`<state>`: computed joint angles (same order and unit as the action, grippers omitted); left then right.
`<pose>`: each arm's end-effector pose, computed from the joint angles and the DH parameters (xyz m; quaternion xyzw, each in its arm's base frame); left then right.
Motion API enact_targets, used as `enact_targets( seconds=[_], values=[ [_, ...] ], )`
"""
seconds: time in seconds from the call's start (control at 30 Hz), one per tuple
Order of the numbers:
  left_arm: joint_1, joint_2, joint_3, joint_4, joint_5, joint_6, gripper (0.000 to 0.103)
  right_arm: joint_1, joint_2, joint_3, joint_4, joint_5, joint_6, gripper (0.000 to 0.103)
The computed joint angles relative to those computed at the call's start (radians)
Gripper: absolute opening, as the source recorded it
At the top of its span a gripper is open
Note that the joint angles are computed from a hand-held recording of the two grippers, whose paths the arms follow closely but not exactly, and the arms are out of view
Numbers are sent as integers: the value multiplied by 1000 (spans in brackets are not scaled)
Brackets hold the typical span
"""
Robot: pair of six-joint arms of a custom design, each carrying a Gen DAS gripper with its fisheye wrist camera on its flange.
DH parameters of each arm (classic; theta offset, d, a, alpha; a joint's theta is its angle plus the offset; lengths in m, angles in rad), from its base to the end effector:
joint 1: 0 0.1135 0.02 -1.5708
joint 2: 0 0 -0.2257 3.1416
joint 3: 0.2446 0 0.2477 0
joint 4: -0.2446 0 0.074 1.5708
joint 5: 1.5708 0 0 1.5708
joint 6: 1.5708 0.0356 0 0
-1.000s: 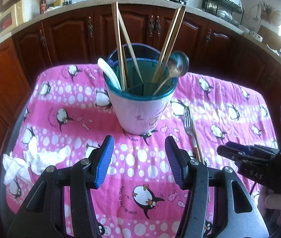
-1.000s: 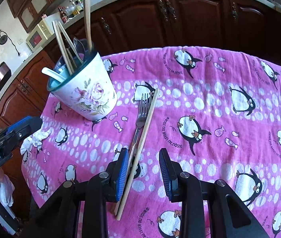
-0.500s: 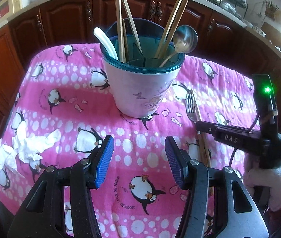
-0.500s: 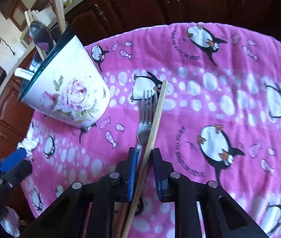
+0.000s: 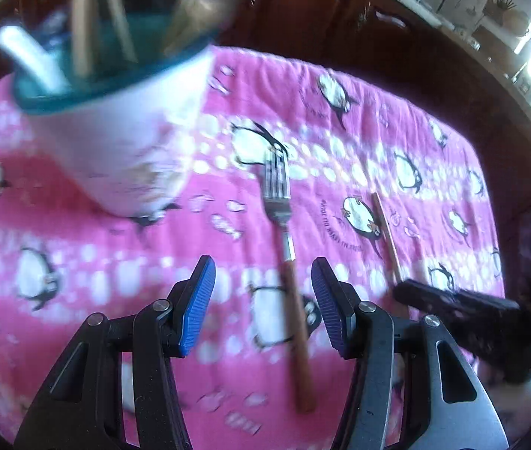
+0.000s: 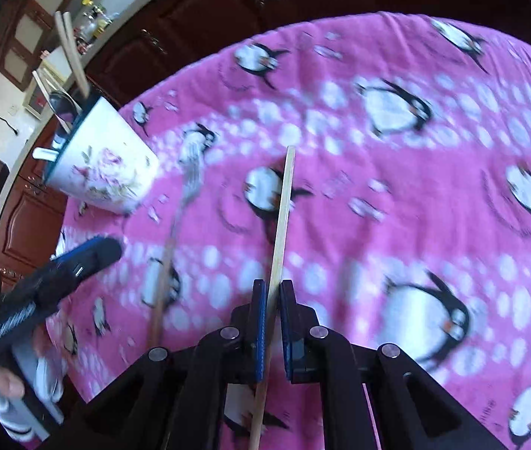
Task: Organize utensils
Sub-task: 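Grasp the last wooden chopstick with the right tool while the left tool grasps the fork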
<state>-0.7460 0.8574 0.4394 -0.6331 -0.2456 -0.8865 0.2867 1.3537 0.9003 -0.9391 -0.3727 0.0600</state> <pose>0.1309 -0.1091 0.1472 -0.0987 0.9546 -0.1047 0.2609 0.2195 0.0782 0.1771 -0.1271 0.9706 0.1969 0.0544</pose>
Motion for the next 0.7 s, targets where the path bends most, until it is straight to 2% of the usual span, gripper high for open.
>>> enact_targets(
  seconds=[0.1, 0.23, 0.33, 0.4, 0.47, 0.57, 0.6, 0.7],
  values=[
    [29, 192, 54, 101, 4, 29, 53, -38, -4, 11, -3, -5, -33, 26],
    [76, 350, 116, 153, 45, 69, 50, -53, 68, 75, -4, 7, -72, 27],
    [63, 432, 164, 161, 13, 97, 38, -24, 146, 122, 18, 22, -77, 27],
    [69, 453, 178, 166, 3, 108, 18, 2, 207, 151, 42, 44, -72, 27],
    [94, 439, 165, 186, 36, 130, 10, 21, 248, 171, 73, 58, -58, 26],
    [115, 346, 110, 189, 80, 134, 6, 53, 305, 213, 101, 94, -45, 12],
    [123, 302, 96, 172, 91, 135, 5, 55, 314, 219, 103, 93, -45, 8],
    [111, 63, 29, 82, 100, 108, 5, 56, 274, 218, 92, 70, -44, 7]
  ],
)
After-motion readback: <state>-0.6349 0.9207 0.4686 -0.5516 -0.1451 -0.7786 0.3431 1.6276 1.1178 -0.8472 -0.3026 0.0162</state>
